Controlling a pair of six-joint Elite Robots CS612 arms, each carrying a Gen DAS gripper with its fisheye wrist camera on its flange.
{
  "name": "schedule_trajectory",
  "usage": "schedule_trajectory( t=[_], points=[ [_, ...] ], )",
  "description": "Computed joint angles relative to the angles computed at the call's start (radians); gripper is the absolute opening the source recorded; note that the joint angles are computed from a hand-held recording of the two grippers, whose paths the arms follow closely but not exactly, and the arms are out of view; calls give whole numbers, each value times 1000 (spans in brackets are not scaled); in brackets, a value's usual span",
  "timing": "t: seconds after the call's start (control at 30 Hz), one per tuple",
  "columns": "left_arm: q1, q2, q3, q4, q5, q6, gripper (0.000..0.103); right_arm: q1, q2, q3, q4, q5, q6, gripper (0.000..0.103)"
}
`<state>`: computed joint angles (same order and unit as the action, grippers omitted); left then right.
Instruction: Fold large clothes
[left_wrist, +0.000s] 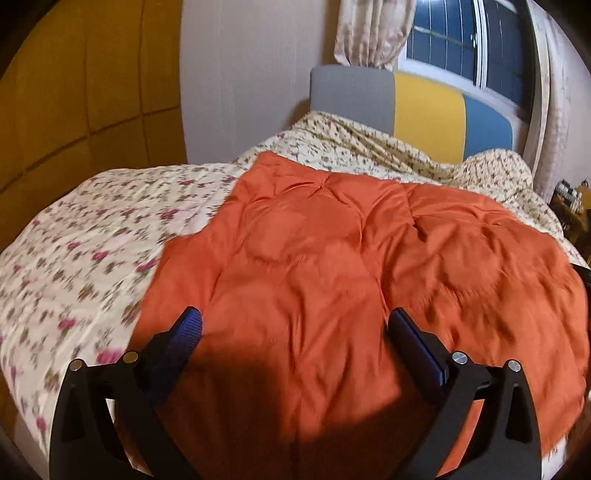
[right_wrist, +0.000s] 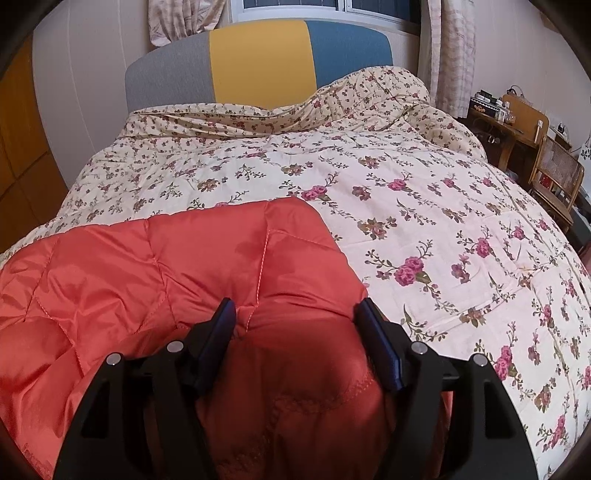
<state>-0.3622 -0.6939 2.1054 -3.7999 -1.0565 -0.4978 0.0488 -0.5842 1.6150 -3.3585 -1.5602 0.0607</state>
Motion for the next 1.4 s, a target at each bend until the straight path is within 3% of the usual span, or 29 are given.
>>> schedule_trajectory(
  t=[0.07,0.13,0.33,0.4,0.43,0.53,0.63,0.83,0.93,1.03,1.13,1.4],
  points=[
    [-6,1,28,-48,-1,-16,100,6,-11,5,16,-22,-25,69],
    [-5,-3,55,-78,-10,-43,100,9,-26,37,-38,-33,-58,71],
    [-9,-7,113,-161,5,-122,100,-13,-79,190,-230,112,-81,71],
    [-11,-9,130,-168,12,-164,100,-21,-96,245,-276,180,-96,60],
    [-10,-11,139,-169,-1,-190,100,-25,-106,275,-300,221,-104,49],
    [10,1,165,-231,-112,-280,100,-39,-122,341,-347,342,-94,30],
    [29,35,172,-332,-213,-350,100,-41,-127,390,-397,409,-94,22],
    [49,51,156,-350,-324,-369,87,-26,-142,436,-398,507,-129,14],
    [56,58,143,-358,-357,-365,87,-8,-145,437,-381,509,-163,12],
    [66,66,133,-362,-369,-383,87,16,-137,424,-357,450,-180,12],
    [82,81,120,-378,-392,-420,87,33,-118,381,-207,423,-222,12],
    [85,104,93,-420,-398,-415,87,36,-83,369,-256,432,-215,12]
  ],
)
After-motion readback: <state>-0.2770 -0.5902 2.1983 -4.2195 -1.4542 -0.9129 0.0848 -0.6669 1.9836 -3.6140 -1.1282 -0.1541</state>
